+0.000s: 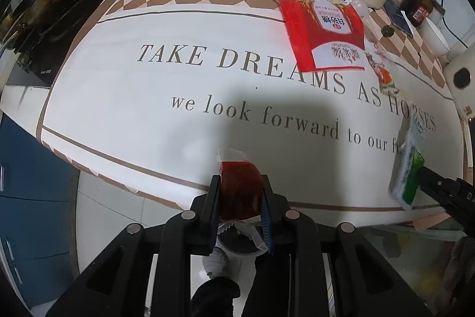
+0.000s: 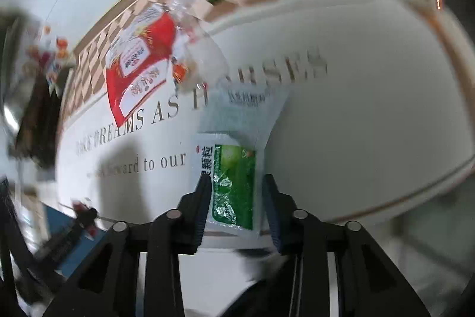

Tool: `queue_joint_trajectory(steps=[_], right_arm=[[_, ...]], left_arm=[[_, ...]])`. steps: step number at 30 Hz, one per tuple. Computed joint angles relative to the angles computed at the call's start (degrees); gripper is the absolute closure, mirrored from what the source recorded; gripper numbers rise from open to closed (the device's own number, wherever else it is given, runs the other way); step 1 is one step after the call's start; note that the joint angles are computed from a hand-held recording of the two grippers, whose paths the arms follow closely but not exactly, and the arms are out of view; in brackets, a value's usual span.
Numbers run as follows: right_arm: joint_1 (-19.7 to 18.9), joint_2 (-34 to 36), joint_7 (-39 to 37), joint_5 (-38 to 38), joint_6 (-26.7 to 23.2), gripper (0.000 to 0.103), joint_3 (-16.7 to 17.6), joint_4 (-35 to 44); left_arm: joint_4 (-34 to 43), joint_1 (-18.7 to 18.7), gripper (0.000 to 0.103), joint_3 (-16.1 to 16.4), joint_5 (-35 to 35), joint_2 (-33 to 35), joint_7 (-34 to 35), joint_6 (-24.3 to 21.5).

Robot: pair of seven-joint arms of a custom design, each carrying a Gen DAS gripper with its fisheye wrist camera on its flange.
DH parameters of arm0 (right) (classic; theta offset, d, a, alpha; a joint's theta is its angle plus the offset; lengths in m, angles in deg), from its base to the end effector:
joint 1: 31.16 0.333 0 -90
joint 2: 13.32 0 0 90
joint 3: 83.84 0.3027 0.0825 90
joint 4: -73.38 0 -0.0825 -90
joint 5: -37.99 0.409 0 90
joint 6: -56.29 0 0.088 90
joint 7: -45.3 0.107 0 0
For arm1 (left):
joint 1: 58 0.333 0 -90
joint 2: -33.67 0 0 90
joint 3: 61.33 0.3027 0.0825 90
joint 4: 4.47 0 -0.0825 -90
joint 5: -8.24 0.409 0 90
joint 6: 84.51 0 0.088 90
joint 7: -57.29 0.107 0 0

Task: Collect trash
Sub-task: 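Grasp the small red packet with the left tool while the right tool grasps the green sachet, then carry red packet and green sachet over the bin and open both tools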

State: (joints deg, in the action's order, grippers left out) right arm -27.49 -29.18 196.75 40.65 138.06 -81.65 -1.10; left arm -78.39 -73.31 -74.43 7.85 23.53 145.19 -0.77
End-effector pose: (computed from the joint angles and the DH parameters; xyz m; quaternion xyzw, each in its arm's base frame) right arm 0.4226 0.0539 0.8663 -0.2976 0.9333 -0.0232 0.1998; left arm 0.4132 -0.2449 0.8271 -0.5175 0.8382 -0.1402 0.0993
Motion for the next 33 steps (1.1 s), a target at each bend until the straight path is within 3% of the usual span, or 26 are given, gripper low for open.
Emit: queue_joint_trajectory(steps=[3,5,8,12,13,14,20,25,30,33], right_arm=[[0.3,-1.1,1.6,1.6,1.3,0.065,0.2,-2.9],[0.9,1.1,-0.3,-0.7,-0.1,0.063,1.3,-0.2],[2.7,8.2,-4.1,-5.2,-6.7,0.064,2.7,9.1],[4.3,9.1,-3.1,-5.3,-5.6,0.063,1.8,9.7],[4.8,10.1,-4.4,-6.4,-5.8,0.069,2.0,10.9],[5.3,10.6,-5.2,-6.6,-5.6,0.102,2.0,11.5],[8.2,12.3,-7.5,-11.1,-2.1,0.103,2.6,15.9],[9.6,13.1,-7.3,-11.3,-1.4,0.103,2.8,20.9],[11.7,13.2,-5.4,-9.3,-3.5,0.103,3.9,23.1],[13.6,10.1,-2.0,-8.5,-3.5,0.103,5.4,17.7]], left_arm=[[-2.1,-0.1,0.083,-0.2,0.1,-0.8,-0.1,1.3],[-1.4,-0.1,0.083,-0.2,0.4,0.0,-0.2,1.0],[0.1,-0.2,0.083,-0.5,0.8,1.8,-0.5,0.8],[0.5,-0.3,0.083,-0.8,1.2,2.3,-1.7,0.8],[0.9,-0.4,0.083,-0.8,1.2,2.5,-1.8,0.6],[1.2,-0.4,0.083,-0.9,1.3,2.8,-1.9,0.5],[2.9,-0.7,0.083,-0.9,1.0,4.1,-2.3,0.9],[3.1,0.1,0.083,0.6,-3.6,2.5,-1.3,-0.1],[-4.8,1.9,0.083,4.2,-9.2,-4.6,2.4,-2.0],[-12.9,2.7,0.083,6.1,-10.4,-9.7,5.6,-2.4]])
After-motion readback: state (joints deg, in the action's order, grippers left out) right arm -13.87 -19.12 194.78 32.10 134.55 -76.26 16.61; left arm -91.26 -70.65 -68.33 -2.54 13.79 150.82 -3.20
